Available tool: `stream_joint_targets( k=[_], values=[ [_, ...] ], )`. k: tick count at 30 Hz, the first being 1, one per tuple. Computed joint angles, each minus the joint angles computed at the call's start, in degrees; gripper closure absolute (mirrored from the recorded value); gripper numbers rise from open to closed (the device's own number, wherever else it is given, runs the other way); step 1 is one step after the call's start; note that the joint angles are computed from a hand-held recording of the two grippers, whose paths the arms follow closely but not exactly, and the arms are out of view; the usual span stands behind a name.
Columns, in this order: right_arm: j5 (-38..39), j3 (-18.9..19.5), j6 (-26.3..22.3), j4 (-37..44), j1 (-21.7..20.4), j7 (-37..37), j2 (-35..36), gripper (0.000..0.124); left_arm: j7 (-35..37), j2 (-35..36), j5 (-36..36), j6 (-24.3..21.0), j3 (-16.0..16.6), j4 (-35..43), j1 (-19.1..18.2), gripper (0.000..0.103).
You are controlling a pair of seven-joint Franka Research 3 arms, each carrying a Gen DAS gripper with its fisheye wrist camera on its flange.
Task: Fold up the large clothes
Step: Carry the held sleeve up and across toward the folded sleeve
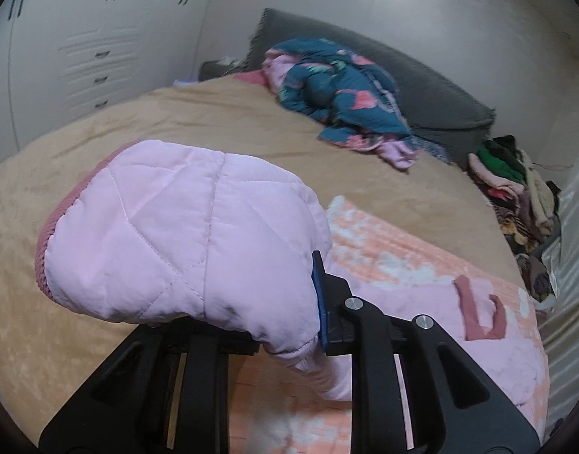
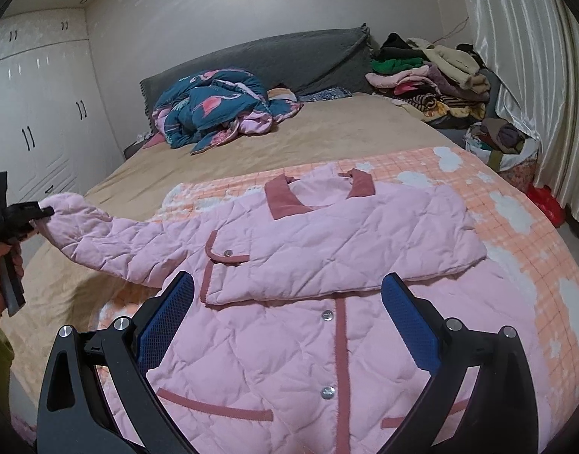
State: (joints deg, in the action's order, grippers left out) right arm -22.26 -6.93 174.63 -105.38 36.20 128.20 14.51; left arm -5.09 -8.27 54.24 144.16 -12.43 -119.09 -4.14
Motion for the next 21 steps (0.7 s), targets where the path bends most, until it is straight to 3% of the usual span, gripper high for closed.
stream_joint_targets(
  k=[10,21],
  values=[
    [-5.7,-1.4,2.7,-6.3,-1.2,5.8,-5.4,0.025,2.3,4.3,3.5,-3.6,-2.1,9.0,-4.5,0.091],
    [-12.6,2.1,4.8,-11.5,-7.6,12.6,-10.3,0.025,7.3,11.1,5.8,-7.2,-1.7,18.8,-11.2,0.092]
  ],
)
